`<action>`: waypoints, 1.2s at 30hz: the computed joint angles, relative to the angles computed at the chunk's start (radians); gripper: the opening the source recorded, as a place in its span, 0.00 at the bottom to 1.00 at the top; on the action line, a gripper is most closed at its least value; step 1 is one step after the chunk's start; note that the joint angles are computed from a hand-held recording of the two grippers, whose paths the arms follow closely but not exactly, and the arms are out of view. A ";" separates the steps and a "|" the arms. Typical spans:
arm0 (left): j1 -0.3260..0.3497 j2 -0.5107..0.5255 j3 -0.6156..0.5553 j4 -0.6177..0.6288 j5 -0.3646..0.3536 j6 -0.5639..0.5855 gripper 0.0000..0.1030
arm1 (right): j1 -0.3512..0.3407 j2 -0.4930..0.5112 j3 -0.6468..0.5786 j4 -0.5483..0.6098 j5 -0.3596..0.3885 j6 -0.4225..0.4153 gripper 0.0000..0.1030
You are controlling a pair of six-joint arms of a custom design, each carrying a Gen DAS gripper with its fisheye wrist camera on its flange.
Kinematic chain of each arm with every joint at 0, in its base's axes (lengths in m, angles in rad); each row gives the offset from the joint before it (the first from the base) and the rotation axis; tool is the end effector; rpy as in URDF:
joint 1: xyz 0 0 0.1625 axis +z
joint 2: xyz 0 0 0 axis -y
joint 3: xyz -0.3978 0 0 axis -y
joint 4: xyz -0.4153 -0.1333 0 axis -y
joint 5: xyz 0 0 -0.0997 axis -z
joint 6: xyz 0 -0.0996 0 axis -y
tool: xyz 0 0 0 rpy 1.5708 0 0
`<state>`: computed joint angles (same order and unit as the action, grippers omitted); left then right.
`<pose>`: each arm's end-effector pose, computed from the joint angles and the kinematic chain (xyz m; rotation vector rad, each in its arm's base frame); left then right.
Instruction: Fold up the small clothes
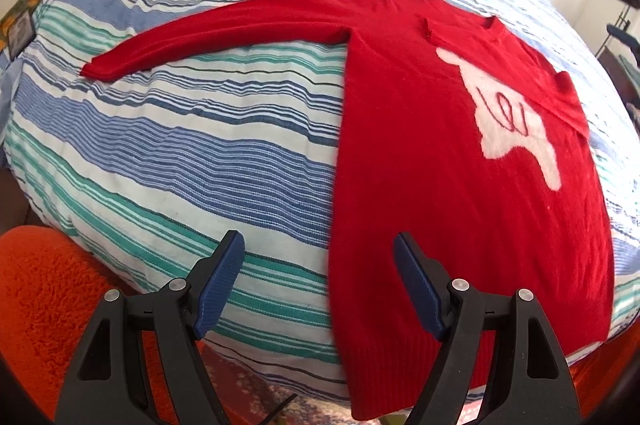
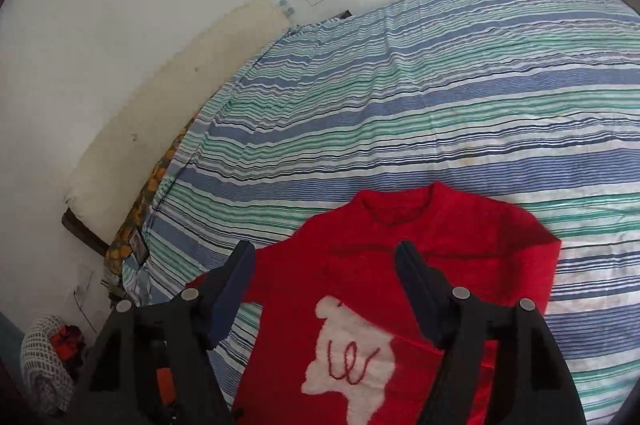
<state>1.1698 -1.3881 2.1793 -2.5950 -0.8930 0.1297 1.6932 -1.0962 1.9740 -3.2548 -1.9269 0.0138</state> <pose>-0.0068 -0.5175 0.2059 0.5497 2.4116 -0.4044 0.1691 -0.5671 0.2042 -0.0586 -2.6281 1.1473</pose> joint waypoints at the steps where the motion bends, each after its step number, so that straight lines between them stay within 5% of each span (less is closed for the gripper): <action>1: 0.001 0.002 -0.003 0.003 -0.003 -0.003 0.76 | -0.016 -0.014 0.022 -0.004 -0.011 0.015 0.67; 7: -0.009 0.010 0.009 -0.010 0.019 0.012 0.76 | -0.182 -0.042 0.129 0.019 0.123 0.161 0.57; 10: -0.016 0.014 0.017 -0.018 0.041 0.022 0.76 | -0.239 0.019 0.129 0.053 0.030 0.245 0.57; 12: -0.015 0.010 0.019 -0.022 0.039 0.025 0.76 | -0.265 0.037 0.148 0.015 0.017 0.242 0.46; 17: -0.010 0.018 0.010 -0.026 0.033 0.026 0.76 | -0.172 -0.011 0.190 -0.054 -0.057 0.100 0.47; 24: -0.018 0.012 0.024 -0.037 0.014 0.058 0.76 | -0.008 -0.023 0.335 -0.156 -0.275 -0.090 0.55; 30: -0.038 0.037 0.037 -0.009 0.068 0.086 0.83 | 0.001 0.061 0.466 -0.262 -0.299 0.010 0.55; 34: -0.049 0.018 0.062 -0.058 0.031 0.127 0.83 | 0.006 0.104 0.536 -0.491 -0.347 0.068 0.56; 36: -0.051 0.014 0.066 -0.074 0.021 0.133 0.83 | 0.024 0.104 0.541 -0.569 -0.429 0.066 0.75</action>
